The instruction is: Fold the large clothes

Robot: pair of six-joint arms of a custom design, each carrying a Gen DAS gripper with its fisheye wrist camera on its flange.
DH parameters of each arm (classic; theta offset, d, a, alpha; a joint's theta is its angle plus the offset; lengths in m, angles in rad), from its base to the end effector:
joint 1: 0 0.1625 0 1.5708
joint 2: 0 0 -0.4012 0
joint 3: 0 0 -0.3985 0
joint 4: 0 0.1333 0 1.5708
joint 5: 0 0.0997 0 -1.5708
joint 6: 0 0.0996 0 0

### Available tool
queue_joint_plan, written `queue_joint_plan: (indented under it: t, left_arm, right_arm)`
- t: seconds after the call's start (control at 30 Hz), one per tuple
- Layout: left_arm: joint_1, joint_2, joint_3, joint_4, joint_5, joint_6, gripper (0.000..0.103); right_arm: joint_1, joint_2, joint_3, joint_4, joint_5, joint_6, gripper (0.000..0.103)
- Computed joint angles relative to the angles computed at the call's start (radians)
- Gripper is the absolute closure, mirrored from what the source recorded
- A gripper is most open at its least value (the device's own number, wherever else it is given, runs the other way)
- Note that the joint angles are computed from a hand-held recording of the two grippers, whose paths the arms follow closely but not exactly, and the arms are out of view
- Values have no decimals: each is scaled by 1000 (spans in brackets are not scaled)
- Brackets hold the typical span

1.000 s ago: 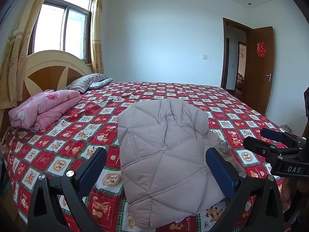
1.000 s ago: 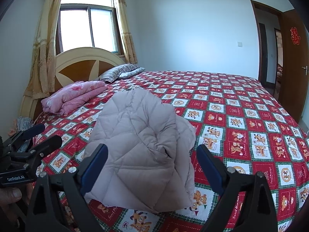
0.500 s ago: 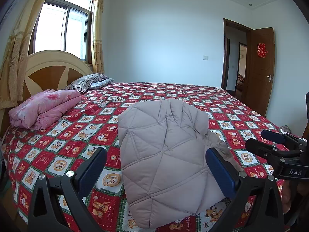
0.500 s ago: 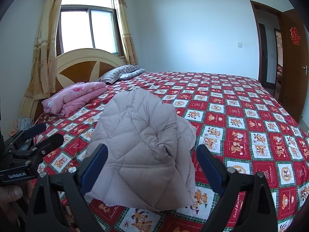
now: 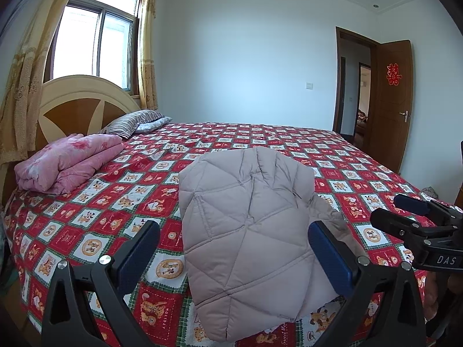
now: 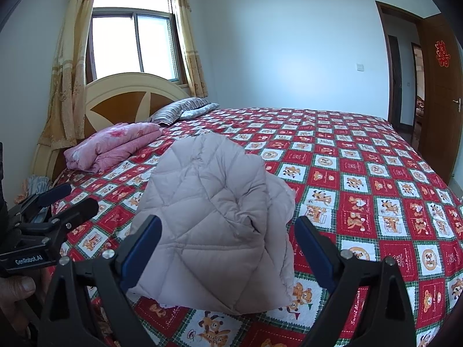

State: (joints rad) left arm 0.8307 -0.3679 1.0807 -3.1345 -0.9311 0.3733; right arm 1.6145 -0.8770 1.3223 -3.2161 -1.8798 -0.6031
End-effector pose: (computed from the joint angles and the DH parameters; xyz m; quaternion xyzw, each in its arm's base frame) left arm -0.3983 -0.7219 0.0685 0.3467 0.8027 -0.4375 0.2101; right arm 0.1353 -0.7355 0.3578 0.1768 -0.8008 0.5012 0.2761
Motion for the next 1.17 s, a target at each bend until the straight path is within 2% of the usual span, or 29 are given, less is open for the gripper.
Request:
queue_joint_plan:
  t: [0.4,0.5,0.73,0.8,0.87,1.17]
  left_arm:
    - [17,-16,-6,64,-42,-113,1]
    - [6,5,-24,35,24,-97,1]
    - [0,20,-35,-8,59,-80,1]
    - [4,15,-32,3,51,-99,1]
    - [11,1,-15,6,13,-114,1]
    - [0,16,-13,-68,36,-34,1]
  right_arm:
    - [7,-6,14,-12,8,-14,8]
    - [8,-7,14,-11,12,-17,8]
    - [5,-9,18,4,17,-18,8]
    - [5,-9,21,8,17,-20,8]
    - [4,-9,24,10,17,-22,8]
    - [4,-10,27,19,13,-17,8]
